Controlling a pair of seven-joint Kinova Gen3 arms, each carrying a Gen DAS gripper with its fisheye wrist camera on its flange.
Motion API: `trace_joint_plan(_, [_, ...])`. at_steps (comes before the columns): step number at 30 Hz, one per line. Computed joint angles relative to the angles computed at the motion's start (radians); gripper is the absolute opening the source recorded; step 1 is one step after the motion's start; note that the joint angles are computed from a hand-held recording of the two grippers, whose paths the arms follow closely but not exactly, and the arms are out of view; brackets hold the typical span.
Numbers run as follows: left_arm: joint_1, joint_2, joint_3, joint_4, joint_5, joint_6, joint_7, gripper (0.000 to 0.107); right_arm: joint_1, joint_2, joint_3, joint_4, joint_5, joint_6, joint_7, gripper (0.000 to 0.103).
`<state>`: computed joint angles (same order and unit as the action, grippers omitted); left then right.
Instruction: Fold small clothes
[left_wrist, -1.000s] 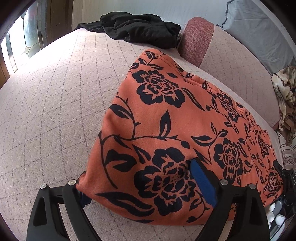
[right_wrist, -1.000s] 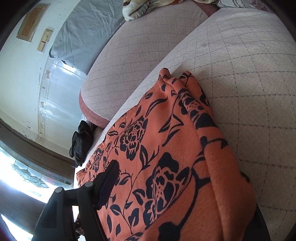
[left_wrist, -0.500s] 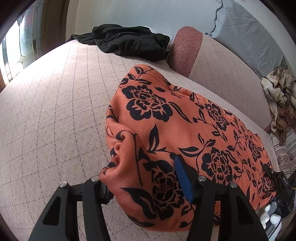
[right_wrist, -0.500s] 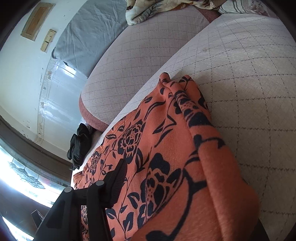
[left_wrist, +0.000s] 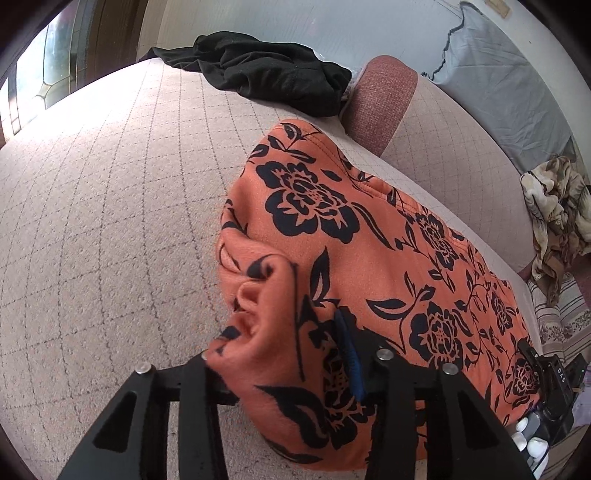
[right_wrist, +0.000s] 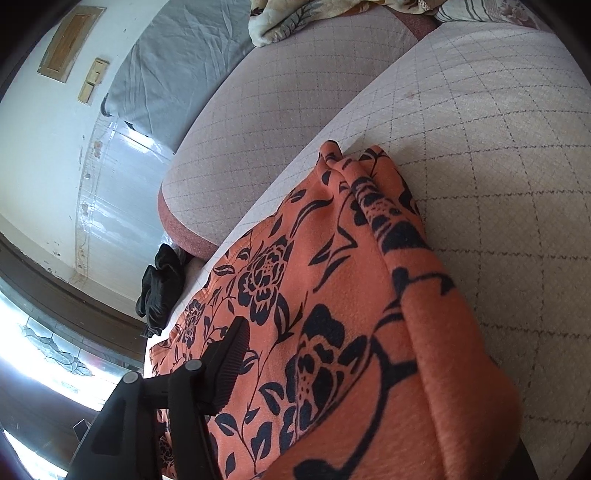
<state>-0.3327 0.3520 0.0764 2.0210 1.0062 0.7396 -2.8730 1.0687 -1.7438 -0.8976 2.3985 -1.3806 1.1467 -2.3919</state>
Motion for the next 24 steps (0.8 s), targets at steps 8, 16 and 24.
trace_joint_plan(8, [-0.062,0.056,-0.009,-0.07,-0.01,0.16,0.051,0.021,-0.004,0.025,0.005,-0.017,0.024,0.011,-0.023,0.02])
trace_joint_plan(16, [-0.139,0.024,-0.039,-0.094,0.014,0.349,0.008,0.019,-0.083,0.053,0.07,-0.128,0.192,-0.037,-0.132,0.018])
trace_joint_plan(24, [-0.223,-0.049,-0.139,-0.04,-0.049,0.51,-0.073,0.019,-0.229,0.064,0.097,-0.278,0.414,0.044,-0.372,0.018])
